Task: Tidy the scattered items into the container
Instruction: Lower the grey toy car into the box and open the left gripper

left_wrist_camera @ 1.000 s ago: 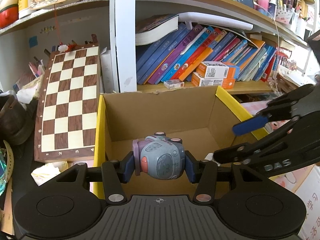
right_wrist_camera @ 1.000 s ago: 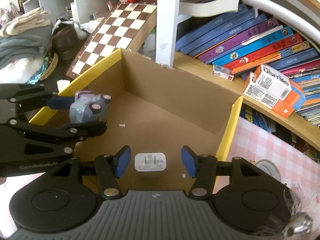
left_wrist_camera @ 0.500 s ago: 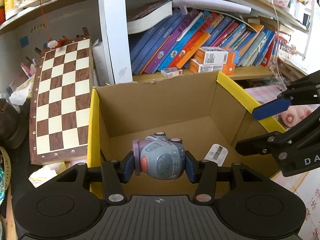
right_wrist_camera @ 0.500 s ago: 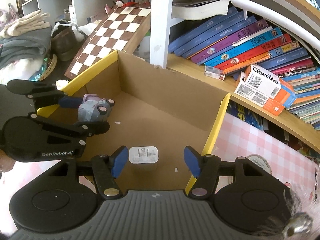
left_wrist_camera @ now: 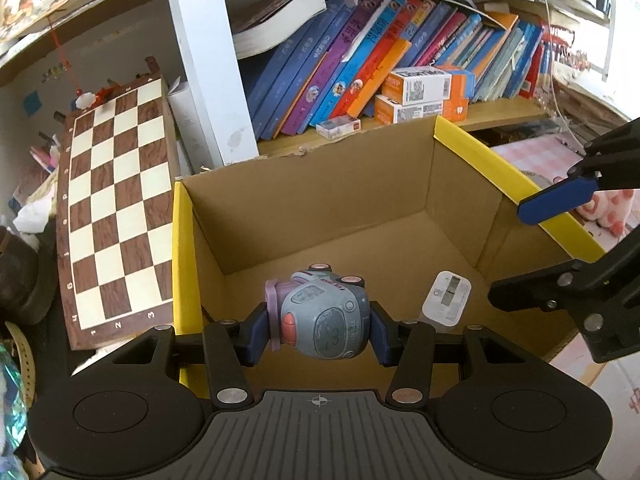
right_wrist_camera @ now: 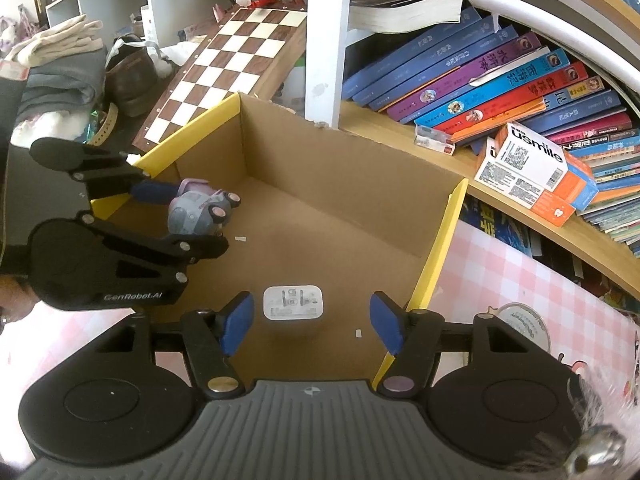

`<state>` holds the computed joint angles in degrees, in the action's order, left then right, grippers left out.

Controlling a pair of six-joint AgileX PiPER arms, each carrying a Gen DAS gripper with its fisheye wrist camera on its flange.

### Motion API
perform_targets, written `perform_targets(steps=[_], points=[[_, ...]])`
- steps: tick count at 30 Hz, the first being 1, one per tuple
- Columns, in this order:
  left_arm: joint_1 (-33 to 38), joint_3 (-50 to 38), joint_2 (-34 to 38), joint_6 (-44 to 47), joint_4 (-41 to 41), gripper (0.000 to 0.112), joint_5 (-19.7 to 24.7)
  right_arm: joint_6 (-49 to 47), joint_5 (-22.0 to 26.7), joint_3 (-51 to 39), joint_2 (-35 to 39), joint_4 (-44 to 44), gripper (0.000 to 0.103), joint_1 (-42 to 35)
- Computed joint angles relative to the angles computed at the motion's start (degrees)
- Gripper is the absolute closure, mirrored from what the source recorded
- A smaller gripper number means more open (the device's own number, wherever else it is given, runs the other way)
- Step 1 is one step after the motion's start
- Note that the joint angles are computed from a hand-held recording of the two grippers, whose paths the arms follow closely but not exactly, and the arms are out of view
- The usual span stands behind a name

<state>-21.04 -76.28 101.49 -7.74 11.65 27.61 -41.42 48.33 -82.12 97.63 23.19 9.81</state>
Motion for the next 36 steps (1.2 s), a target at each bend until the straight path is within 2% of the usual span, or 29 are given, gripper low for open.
perform_targets(steps=[12, 36], points=[[-0.95, -1.32, 1.44, -0.13, 4.57, 0.063, 1.38, 0.35, 0.18, 0.31, 0.09, -0.01, 0.04, -0.18], [-1.34, -2.39, 2.51, 3.01, 2.98, 0.063, 1.29, 0.96, 0.48, 0.21, 0.35, -0.49, 0.04, 0.15]])
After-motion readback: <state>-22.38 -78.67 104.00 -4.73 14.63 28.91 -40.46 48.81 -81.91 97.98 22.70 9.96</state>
